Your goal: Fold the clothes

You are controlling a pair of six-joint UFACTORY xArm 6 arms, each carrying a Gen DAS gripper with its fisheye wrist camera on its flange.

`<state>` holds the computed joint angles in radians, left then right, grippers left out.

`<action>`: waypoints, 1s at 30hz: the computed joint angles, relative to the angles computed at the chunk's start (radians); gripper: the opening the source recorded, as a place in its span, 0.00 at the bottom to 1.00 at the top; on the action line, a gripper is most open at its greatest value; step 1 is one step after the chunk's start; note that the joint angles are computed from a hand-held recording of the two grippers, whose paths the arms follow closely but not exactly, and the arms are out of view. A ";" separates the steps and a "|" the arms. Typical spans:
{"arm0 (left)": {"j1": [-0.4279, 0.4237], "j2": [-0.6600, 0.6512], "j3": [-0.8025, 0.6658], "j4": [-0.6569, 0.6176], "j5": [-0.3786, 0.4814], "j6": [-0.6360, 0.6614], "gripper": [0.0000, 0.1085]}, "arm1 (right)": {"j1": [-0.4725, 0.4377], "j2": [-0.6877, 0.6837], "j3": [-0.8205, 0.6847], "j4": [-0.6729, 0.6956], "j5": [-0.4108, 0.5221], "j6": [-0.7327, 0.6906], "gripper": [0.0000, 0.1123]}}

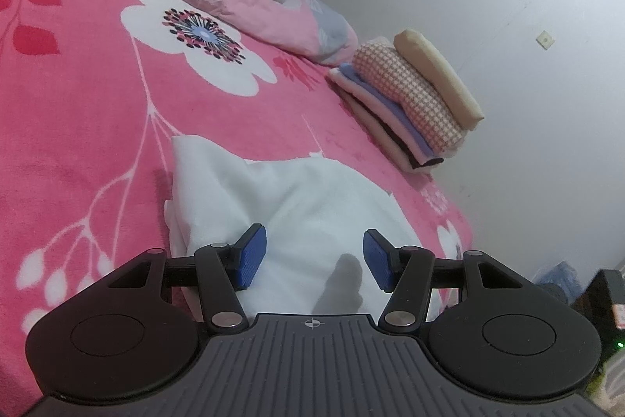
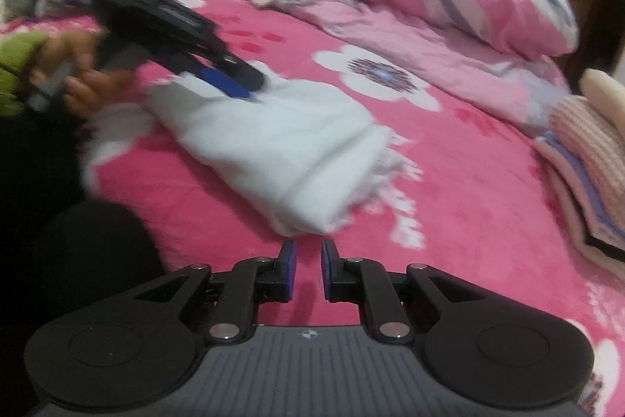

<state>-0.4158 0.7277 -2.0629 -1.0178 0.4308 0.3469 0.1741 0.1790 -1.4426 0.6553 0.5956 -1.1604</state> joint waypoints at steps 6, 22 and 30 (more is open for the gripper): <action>-0.001 -0.001 0.001 0.005 -0.001 -0.002 0.52 | 0.018 0.112 -0.146 0.099 0.215 -0.013 0.12; 0.004 0.003 -0.004 -0.031 0.006 0.013 0.52 | -0.114 0.172 -0.238 0.208 0.341 0.409 0.14; 0.004 0.003 -0.004 -0.028 0.004 0.010 0.52 | -0.080 0.305 -0.412 0.251 0.486 0.407 0.13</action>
